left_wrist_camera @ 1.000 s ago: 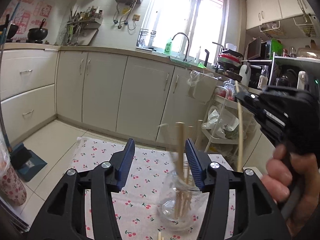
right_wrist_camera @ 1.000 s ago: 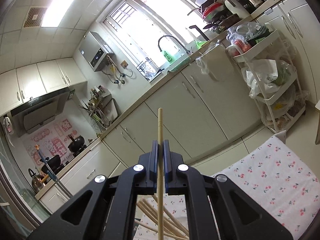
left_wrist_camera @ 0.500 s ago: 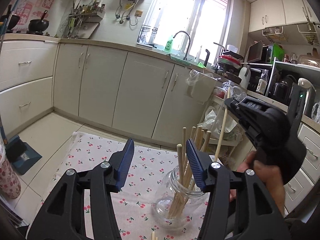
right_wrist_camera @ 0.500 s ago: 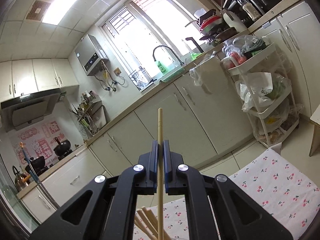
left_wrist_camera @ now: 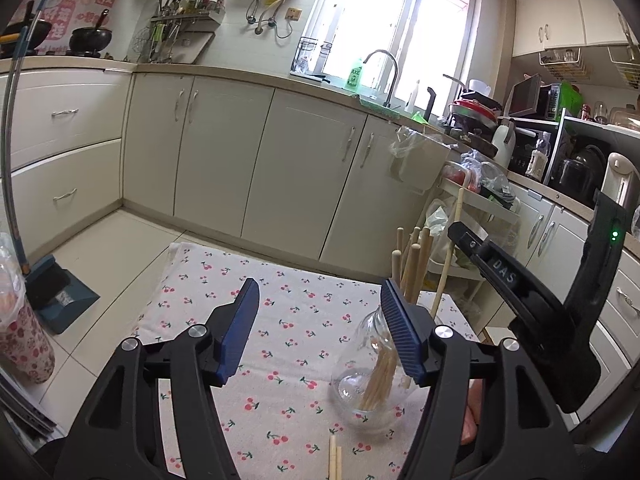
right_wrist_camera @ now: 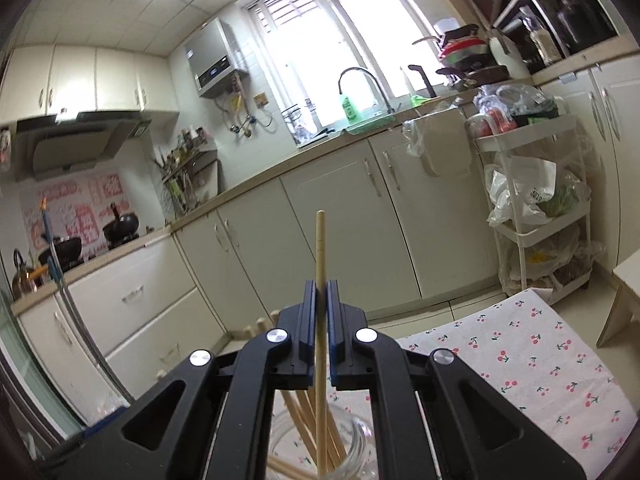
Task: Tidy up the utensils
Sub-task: 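Open the left gripper over the jar while the right gripper then drops its chopstick in, then lower both grippers toward the last loose chopsticks on the cloth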
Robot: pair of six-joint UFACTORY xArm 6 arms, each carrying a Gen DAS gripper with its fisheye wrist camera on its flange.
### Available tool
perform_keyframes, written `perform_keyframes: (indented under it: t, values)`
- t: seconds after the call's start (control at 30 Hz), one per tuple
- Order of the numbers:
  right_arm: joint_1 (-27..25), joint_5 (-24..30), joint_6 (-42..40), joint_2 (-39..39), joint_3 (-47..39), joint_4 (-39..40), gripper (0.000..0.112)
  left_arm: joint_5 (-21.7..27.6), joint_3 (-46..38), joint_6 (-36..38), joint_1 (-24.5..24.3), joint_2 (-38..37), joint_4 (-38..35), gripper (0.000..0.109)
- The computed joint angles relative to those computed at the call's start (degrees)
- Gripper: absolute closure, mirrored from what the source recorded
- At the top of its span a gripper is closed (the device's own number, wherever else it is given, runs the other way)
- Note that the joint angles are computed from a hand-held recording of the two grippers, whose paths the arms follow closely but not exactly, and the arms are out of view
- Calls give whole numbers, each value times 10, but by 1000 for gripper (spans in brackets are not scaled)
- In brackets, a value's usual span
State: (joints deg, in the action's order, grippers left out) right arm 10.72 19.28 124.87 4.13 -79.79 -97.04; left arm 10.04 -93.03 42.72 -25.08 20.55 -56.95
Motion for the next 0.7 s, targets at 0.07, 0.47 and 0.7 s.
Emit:
perform_keyframes:
  t: [0.07,0.47,0.7]
  values:
    - [3,-4,-34,-7,10,14,106,1,11,-10,2,-8,11,47]
    - [34,-15,-228,-115,143,229,82,28,110,-101,25,-84,118,41]
    - [126,40,-513,-151,233,591,82,67,172,-245,52,-130,275,39]
